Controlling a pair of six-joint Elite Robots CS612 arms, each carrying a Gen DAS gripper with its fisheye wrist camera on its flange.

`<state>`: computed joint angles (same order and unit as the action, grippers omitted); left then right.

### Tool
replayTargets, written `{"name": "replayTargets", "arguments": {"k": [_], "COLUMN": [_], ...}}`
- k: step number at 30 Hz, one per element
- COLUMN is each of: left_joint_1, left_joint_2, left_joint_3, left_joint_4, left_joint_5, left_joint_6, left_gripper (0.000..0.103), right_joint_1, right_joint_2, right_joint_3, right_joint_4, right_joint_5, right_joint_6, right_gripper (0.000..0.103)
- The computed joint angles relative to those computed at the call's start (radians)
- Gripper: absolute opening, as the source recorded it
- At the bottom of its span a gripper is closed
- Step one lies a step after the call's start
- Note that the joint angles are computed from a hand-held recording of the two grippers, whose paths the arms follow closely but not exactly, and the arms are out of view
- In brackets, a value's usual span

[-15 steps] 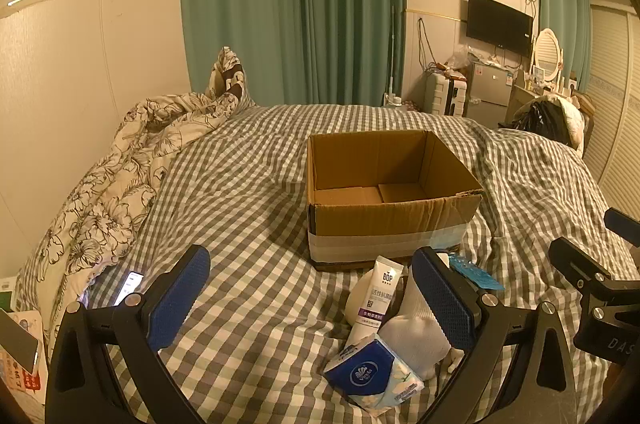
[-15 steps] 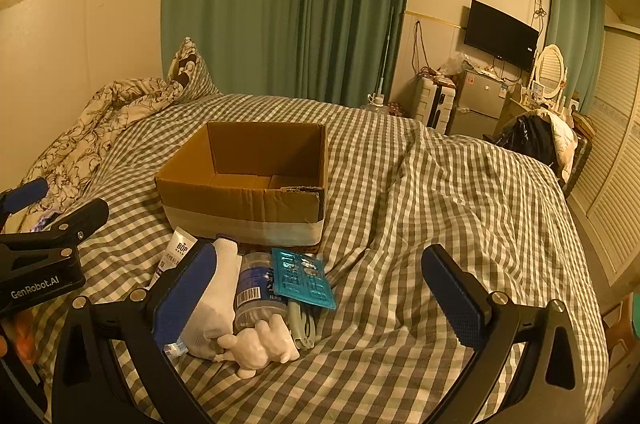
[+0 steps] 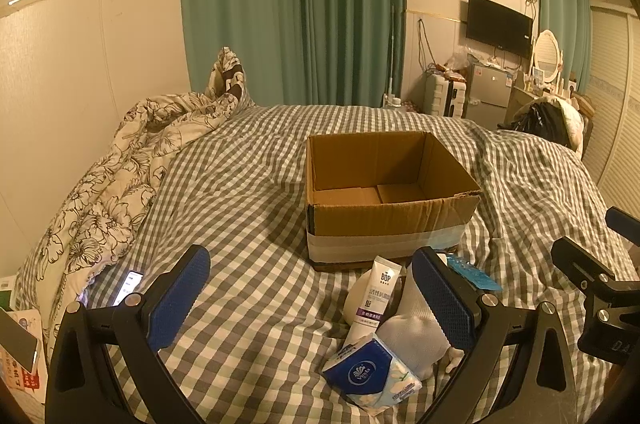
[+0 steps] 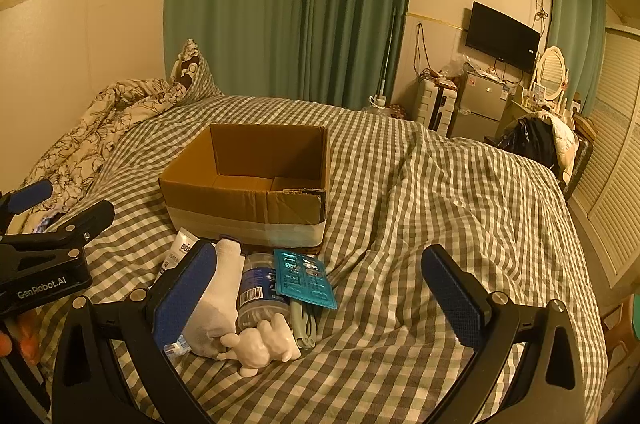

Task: Organize objects
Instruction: 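Move both tools toward the items lying beside the cardboard box, then grasp the blue tissue pack with the left tool while the right tool grasps the white bunny figurine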

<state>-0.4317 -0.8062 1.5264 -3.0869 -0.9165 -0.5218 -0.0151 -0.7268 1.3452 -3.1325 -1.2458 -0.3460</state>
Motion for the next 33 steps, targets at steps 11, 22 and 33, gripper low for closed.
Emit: {"name": "replayTargets", "arguments": {"k": [11,22,33], "left_joint_1": [0.001,0.011,0.024], "left_joint_2": [-0.002,0.004,0.026], "left_joint_3": [-0.002,-0.002,-0.018], "left_joint_4": [0.013,0.077,0.217], "left_joint_5": [-0.003,-0.063,-0.174], "left_joint_6": [0.005,-0.001,-0.038], "left_gripper": [0.103,0.103,0.102], "right_joint_1": [-0.005,-0.006,0.000], "right_joint_2": [-0.007,-0.006,0.031], "right_joint_3": [0.006,0.004,-0.037], "right_joint_4": [0.011,0.050,0.170], "right_joint_5": [0.021,0.019,-0.036], "right_joint_6": [-0.011,-0.041,-0.079], "right_gripper": [0.103,0.103,0.103]}}
